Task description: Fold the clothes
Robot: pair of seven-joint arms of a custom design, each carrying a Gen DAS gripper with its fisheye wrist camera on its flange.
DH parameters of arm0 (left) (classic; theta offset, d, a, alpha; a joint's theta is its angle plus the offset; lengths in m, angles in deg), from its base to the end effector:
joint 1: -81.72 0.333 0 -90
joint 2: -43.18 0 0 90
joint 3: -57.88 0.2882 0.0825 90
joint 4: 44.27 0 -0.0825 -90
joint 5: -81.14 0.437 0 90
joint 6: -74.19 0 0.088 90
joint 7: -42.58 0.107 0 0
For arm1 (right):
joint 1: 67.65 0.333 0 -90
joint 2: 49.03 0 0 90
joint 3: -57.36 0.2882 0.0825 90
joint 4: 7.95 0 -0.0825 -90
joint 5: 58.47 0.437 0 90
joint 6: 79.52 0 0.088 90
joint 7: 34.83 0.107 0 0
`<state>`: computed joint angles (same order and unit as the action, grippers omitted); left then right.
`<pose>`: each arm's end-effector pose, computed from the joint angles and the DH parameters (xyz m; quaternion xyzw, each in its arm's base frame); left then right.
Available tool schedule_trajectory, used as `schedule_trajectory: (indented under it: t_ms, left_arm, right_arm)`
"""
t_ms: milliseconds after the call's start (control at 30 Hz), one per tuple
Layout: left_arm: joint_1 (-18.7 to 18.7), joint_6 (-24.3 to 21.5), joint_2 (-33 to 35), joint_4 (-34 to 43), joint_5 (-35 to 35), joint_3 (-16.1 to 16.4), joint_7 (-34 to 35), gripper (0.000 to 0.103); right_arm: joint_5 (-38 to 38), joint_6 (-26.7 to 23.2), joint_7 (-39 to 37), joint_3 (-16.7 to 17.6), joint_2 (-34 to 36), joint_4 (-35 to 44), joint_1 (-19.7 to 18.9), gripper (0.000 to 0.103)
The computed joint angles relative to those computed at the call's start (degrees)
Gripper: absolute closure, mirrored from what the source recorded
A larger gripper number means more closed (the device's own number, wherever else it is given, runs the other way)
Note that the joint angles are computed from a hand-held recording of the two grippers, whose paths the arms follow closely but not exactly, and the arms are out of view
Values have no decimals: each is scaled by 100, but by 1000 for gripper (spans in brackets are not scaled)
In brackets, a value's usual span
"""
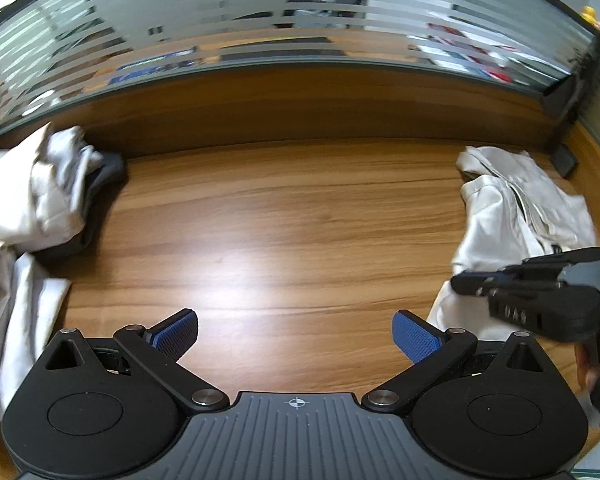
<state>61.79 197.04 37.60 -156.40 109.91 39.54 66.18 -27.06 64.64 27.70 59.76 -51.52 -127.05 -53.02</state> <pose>0.4913 -0.3674 0.5070 -0.7654 0.5820 -0.1628 0.2212 0.5984 0.1787 0.4472 -0.7947 0.5232 -0.0449 0.3046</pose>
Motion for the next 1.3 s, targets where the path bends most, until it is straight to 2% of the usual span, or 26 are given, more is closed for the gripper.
schedule_trajectory:
  t_ms: [100, 167, 400, 533, 600, 667, 733, 900, 1067, 1133, 1300]
  left_arm:
    - [33, -112, -205, -205, -52, 10, -153, 0]
    - [61, -203, -335, -320, -78, -8, -294, 0]
    - [130, -474, -650, -579, -227, -82, -619, 0]
    - [145, -434, -787, -769, -408, -82, -653, 0]
    - [154, -408, -803, -807, -473, -82, -584, 0]
    - [159, -428, -778, -781, -480, -100, -504, 0]
    - [157, -440, -741, -735, -450, -116, -415, 0]
    - [133, -430, -587, -543, -422, -125, -164, 0]
    - [76, -515, -350, -277, -382, -123, -40, 0]
    - [49, -474, -300, -239, -429, -98, -20, 0]
    - [-5, -390, -173, -143, -452, -73, 107, 0]
  right_arm:
    - [758, -588, -864, 53, -10, 208, 133, 103]
    - [968, -930, -1366, 106, -34, 318, 225, 103]
    - [1007, -1209, -2017, 156, -268, 291, 420, 102]
    - [871, -845, -1805, 99, -275, 178, 381, 99]
    - [783, -554, -1577, 85, -218, 138, 346, 92]
    - [700, -154, -1327, 59, -211, 16, 290, 72]
    - [541, 252, -1026, 27, -167, -92, 217, 64]
    - [10, 749, -181, -156, -125, -320, -104, 59]
    - [-419, 923, 239, -245, 173, -253, -363, 54]
    - [-526, 905, 293, -242, 345, -151, -443, 49]
    - [-807, 654, 407, -177, 831, 240, -603, 49]
